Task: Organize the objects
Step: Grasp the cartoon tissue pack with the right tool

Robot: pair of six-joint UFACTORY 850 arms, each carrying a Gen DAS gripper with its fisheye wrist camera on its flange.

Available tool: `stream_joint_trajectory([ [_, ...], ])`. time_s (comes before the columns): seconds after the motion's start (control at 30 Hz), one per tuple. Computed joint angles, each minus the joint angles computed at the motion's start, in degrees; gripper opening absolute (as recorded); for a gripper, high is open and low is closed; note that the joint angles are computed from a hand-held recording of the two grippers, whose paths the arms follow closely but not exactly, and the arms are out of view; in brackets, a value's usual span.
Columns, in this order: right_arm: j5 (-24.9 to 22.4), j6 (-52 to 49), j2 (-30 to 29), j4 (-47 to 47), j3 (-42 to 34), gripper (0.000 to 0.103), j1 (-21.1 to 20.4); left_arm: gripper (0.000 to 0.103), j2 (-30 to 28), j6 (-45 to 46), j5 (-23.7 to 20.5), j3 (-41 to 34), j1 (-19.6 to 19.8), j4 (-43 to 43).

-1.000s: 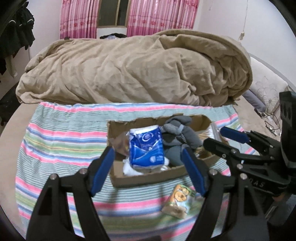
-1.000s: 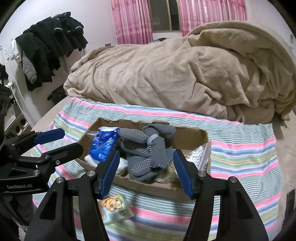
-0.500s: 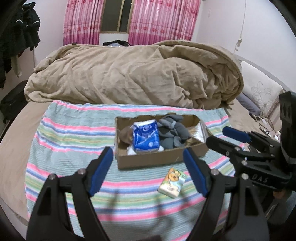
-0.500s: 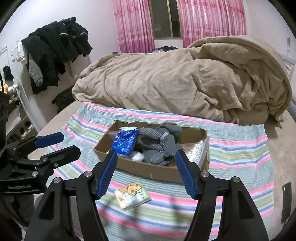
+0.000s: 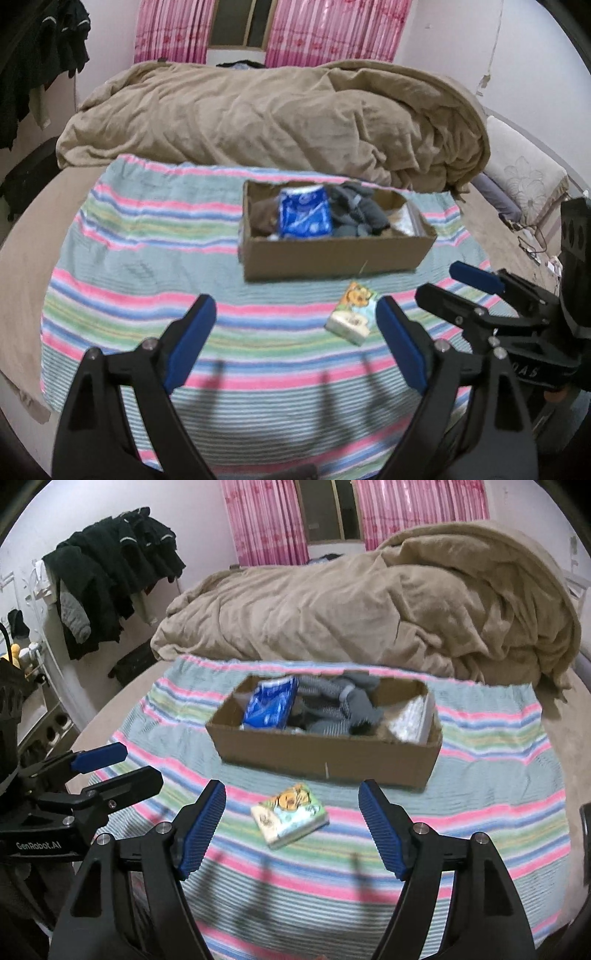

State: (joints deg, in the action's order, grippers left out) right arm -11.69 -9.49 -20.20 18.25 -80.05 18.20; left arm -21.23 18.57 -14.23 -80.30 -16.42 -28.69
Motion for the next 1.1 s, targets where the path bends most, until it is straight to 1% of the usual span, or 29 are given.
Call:
stream_joint_trajectory([
  [0.27,-1.7,2.0,-3.1,-1.2,-0.5,0.077,0.6,0.089,-1.3,0.8,-0.6,1.4,1.4,-2.1],
  [0.5,-4.0,3.8,-7.6,-3.1,-3.3,0.077,1.1,0.090,-3.8,2.5,-2.1,1.1,2.6,-4.6],
  [0.57,-4.3,4.7,-8.6,-4.5,-4.0,0.077,1.2,0.090,-4.6,3.3,-2.5,0.8,2.9,-5.6],
  [0.67,-4.5,7.9,-10.2,-8.9,-5.2,0.078,1.2,0.090,-5.7,4.3,-3.1,0.3,3.2,-6.9],
  [0.7,-4.6,8.4,-10.7,-10.1,-5.7,0.081,1.2,0.090,-6.0,4.6,-3.2,0.1,3.2,-7.3],
  [0.73,-4.5,7.2,-11.3,-9.6,-6.0,0.084,1.1,0.090,-6.4,4.7,-3.4,-0.2,3.2,-7.3],
  [0.83,-3.6,6.6,-12.2,-10.5,-6.6,0.085,1.0,0.090,-7.3,4.6,-3.6,-1.0,3.2,-7.2],
  [0.9,-3.3,4.3,-12.6,-9.0,-7.1,0.085,1.0,0.090,-7.7,4.5,-3.7,-1.5,3.2,-7.1],
  [0.97,-3.2,4.2,-12.8,-8.8,-7.3,0.082,1.0,0.090,-8.0,4.2,-3.8,-1.9,3.2,-6.9],
  [1.0,-3.1,4.4,-12.8,-8.8,-7.4,0.072,0.9,0.090,-8.2,3.9,-3.9,-2.1,3.2,-6.7],
  [1.07,-3.1,5.7,-12.9,-10.7,-7.5,0.071,1.1,0.090,-8.2,3.3,-3.8,-2.2,3.1,-6.1],
  [1.1,-3.0,4.9,-12.7,-10.1,-7.3,0.071,1.1,0.090,-8.2,2.7,-3.8,-2.2,3.0,-5.6],
])
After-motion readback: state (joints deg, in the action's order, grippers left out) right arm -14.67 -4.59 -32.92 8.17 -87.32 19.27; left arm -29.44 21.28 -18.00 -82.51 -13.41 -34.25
